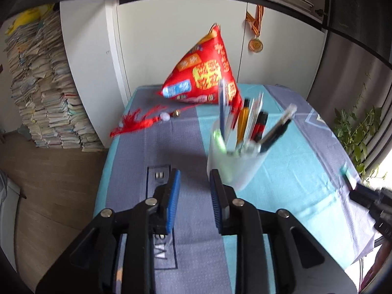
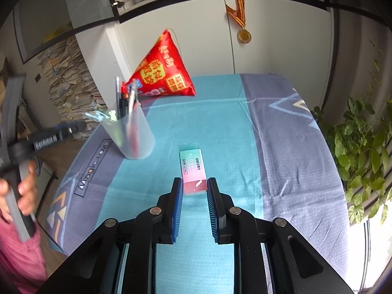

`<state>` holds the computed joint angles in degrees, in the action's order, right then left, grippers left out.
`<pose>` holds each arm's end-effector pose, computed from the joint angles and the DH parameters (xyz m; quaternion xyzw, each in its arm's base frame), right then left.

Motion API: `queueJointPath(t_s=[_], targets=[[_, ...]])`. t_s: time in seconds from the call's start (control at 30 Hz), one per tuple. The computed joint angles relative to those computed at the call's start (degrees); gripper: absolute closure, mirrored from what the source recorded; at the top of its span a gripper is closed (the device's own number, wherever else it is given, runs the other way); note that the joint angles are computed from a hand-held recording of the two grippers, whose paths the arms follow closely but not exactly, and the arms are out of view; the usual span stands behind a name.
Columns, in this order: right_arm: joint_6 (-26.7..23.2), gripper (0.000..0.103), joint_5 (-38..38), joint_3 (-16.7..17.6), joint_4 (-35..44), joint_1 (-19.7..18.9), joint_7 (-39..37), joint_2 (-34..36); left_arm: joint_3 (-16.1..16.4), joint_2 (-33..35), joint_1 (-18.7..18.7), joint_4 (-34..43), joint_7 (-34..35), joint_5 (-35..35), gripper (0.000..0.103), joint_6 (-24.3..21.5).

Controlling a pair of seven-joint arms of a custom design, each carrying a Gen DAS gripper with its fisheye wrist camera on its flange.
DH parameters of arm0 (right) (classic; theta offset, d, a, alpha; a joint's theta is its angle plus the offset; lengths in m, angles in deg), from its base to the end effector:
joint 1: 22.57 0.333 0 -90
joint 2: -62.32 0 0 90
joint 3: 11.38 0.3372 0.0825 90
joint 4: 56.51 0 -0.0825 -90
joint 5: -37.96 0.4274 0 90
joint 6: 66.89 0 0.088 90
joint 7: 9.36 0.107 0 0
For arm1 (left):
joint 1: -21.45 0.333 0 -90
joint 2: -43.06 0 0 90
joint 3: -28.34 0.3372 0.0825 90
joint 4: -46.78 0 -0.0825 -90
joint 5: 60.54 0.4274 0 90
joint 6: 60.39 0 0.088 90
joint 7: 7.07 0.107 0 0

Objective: Organize stationery
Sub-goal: 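Carry the pink eraser to the frosted cup and release it inside with the right tool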

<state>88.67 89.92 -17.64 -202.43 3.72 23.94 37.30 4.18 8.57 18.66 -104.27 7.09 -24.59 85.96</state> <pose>0.4500 0.1322 0.4725 -0.8095 0.4252 -0.0900 0.3948 0.3806 -0.2056 0.4652 -0.7700 0.5063 -0.2245 0.3167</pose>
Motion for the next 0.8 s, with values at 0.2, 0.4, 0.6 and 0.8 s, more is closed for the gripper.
queueJointPath(t_s=[0.2, 0.4, 0.6, 0.8], targets=[[-0.19, 0.082, 2.34, 0.28, 1.97, 2.99, -3.30, -2.01, -0.11, 2.55, 0.51, -3.08, -5.02, -0.65, 0.079, 3.97], [-1.00, 0.082, 2.39, 2.10, 5.03, 5.25, -4.22, -1.66, -1.96, 2.19, 2.47, -4.13, -8.58, 2.00, 0.079, 6.07], [-2.52, 0.082, -0.98, 4.73, 8.86, 5.00, -0.41, 1.85, -4.29, 0.65, 5.69, -4.72, -13.03, 7.23, 0.079, 7.65], [-2.49, 0.082, -8.07, 8.08, 12.04, 3.51, 7.07, 5.78, -3.07, 0.70, 6.52, -5.49, -14.65, 9.36, 0.079, 10.92]])
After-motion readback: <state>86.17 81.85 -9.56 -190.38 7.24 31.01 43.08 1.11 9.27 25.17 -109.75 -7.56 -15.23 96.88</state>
